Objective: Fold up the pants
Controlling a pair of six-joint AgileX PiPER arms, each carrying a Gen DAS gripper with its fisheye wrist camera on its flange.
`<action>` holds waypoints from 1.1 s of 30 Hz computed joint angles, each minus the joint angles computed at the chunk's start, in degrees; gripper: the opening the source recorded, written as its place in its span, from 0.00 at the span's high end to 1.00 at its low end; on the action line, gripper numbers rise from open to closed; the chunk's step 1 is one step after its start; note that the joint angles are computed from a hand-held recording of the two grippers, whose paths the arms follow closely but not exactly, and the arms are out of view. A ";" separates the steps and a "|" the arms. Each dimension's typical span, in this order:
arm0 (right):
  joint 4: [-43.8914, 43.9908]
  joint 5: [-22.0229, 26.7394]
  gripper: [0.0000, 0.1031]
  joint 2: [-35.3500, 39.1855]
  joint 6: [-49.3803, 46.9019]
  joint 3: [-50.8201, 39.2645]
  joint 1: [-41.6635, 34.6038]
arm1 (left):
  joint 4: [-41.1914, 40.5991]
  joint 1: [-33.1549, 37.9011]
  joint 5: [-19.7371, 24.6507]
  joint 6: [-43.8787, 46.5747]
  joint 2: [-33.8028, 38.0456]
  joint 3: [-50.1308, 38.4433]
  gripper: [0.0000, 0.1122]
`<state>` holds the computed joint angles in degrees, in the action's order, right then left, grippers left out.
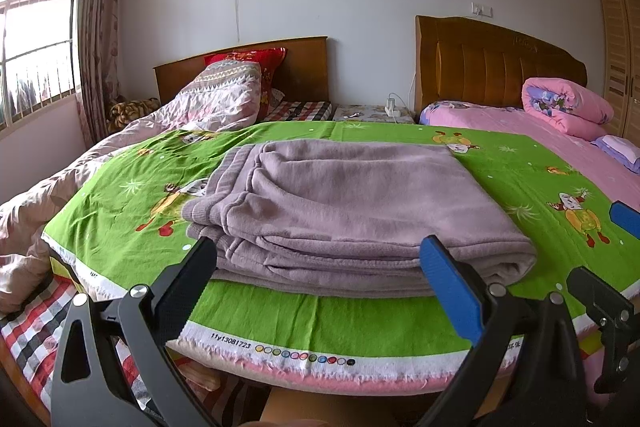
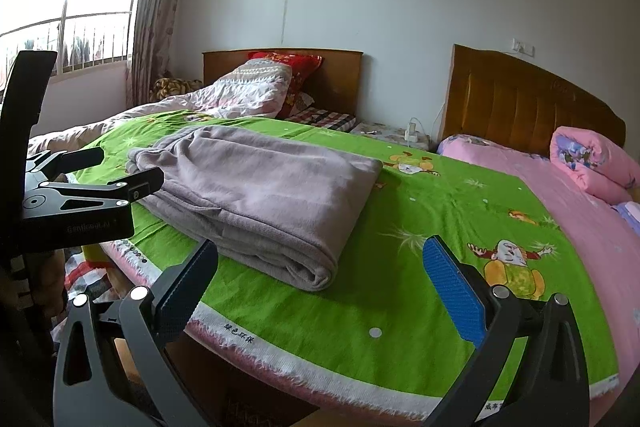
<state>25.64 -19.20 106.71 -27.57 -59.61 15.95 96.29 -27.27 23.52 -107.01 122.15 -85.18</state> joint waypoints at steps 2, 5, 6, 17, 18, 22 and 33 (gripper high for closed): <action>0.26 0.05 0.05 0.02 -0.20 -0.07 0.04 | 0.30 -0.01 0.02 -0.32 -0.07 0.14 0.10; -0.14 0.23 0.04 0.06 0.14 -0.14 -0.08 | 0.34 0.00 0.04 -0.35 -0.06 0.13 0.10; -0.45 0.28 0.04 0.09 0.43 -0.12 -0.13 | 0.34 0.02 -0.01 -0.35 -0.10 0.16 0.10; -1.07 0.36 0.04 0.16 1.05 -0.02 -0.21 | 1.20 0.16 -0.08 -1.65 -0.22 0.97 0.10; -1.34 0.38 0.04 0.21 1.28 -0.08 -0.28 | 1.23 0.15 -0.06 -1.67 -0.26 1.03 0.10; -1.72 0.48 0.05 0.27 1.57 -0.17 -0.40 | 1.52 0.26 -0.16 -1.90 -0.21 1.06 0.10; -1.86 0.52 0.04 0.22 1.70 -0.13 -0.44 | 1.55 0.32 -0.24 -2.15 -0.19 1.25 0.10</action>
<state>23.78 -18.68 106.93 -25.87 -59.74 15.51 97.84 -26.95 23.28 -109.15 121.96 -83.93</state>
